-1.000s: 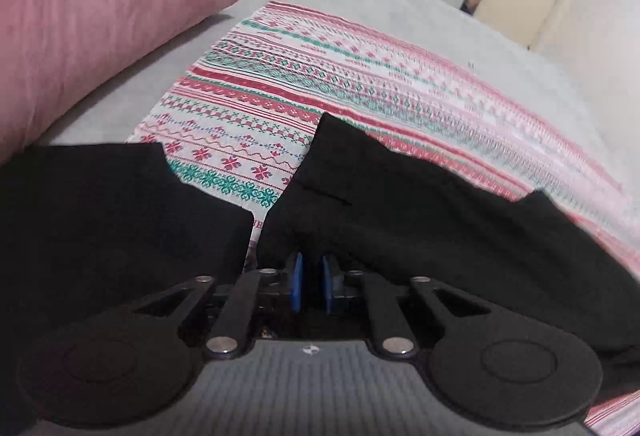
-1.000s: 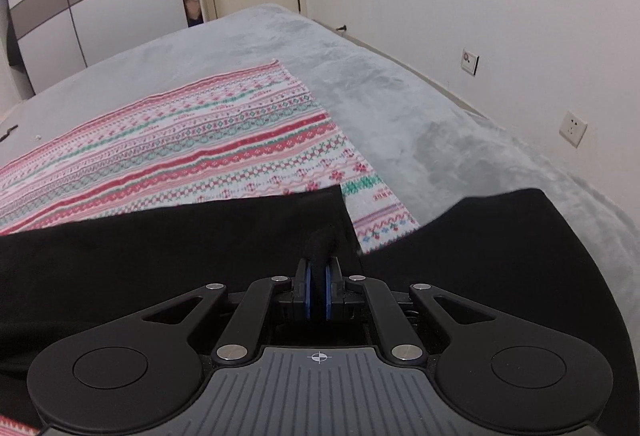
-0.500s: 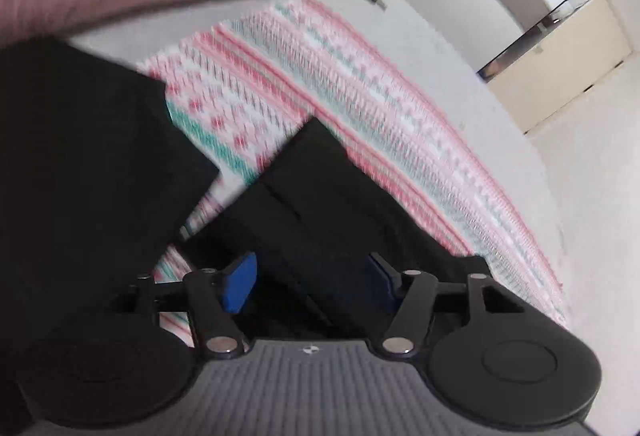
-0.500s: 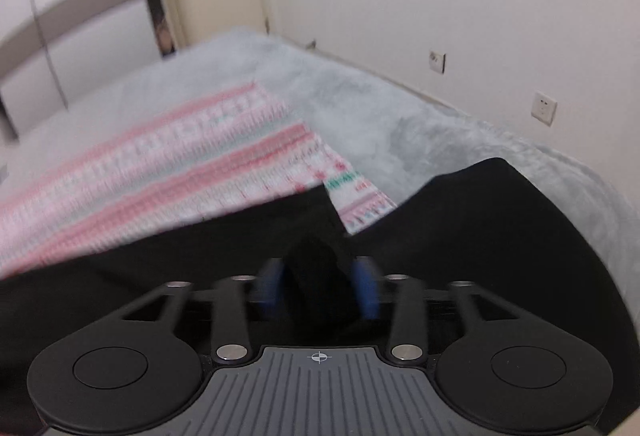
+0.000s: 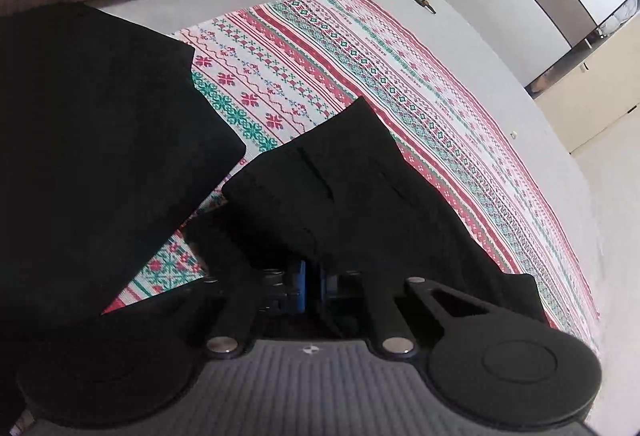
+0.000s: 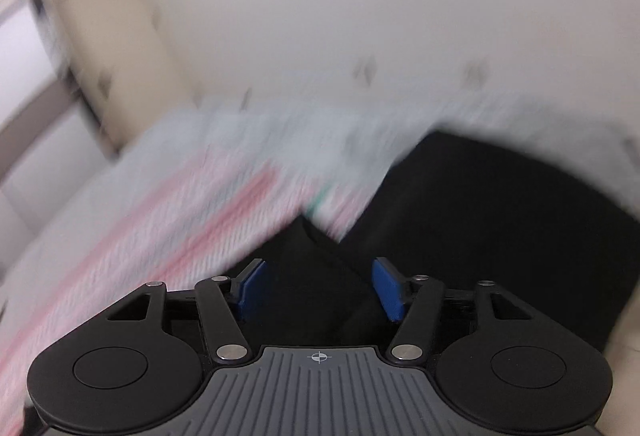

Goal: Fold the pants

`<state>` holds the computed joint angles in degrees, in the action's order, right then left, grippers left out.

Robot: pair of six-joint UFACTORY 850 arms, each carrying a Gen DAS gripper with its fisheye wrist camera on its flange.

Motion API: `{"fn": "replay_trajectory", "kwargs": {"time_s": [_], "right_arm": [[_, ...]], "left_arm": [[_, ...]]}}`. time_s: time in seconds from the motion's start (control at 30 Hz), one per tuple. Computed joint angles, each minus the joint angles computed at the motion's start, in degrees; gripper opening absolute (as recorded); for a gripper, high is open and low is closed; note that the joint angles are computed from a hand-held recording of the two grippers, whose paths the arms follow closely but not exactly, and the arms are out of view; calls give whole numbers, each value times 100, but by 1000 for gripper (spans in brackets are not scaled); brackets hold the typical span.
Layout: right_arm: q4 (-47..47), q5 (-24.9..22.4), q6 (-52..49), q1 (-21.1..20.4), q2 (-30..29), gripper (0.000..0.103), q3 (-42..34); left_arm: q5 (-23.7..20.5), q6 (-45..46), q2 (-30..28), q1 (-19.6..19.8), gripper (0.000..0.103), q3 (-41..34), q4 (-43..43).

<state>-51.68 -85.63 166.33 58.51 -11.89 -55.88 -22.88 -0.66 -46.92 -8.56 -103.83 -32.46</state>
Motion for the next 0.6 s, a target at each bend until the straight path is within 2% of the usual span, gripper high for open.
{"fn": "replay_trajectory", "kwargs": {"time_s": [0.03,0.1,0.13,0.17,0.27,0.37,0.47,0.5,0.53,0.6], "right_arm": [[-32,-35,-73,34,-79,60,-89],[-224,559,-119,37,14,59,-41],[-318,709,-93,59,4,57,-44],[-288,783,-169,57,-30,56,-86],[82,594,-43,49,-229,58,-197],[289,942,481,92,-134,54,32],[374,1117,350,102,-80,53,141],[355,1160,229,34,-85,44,138],[356,1136,-44,-62,-96,7,115],[236,1181,-397,-248,5,3,163]], "left_arm": [[-10,-21,2,5,29,-10,7],[-3,141,7,30,29,-3,-205],[-5,189,-1,41,29,-9,-275],[-23,164,-32,46,29,-44,-281],[-39,261,-3,79,29,17,-425],[29,523,141,117,29,193,-697],[9,924,190,158,28,201,-1091],[2,968,196,166,28,190,-1174],[-12,977,180,183,28,143,-1201],[-84,813,111,223,28,1,-1135]]}}
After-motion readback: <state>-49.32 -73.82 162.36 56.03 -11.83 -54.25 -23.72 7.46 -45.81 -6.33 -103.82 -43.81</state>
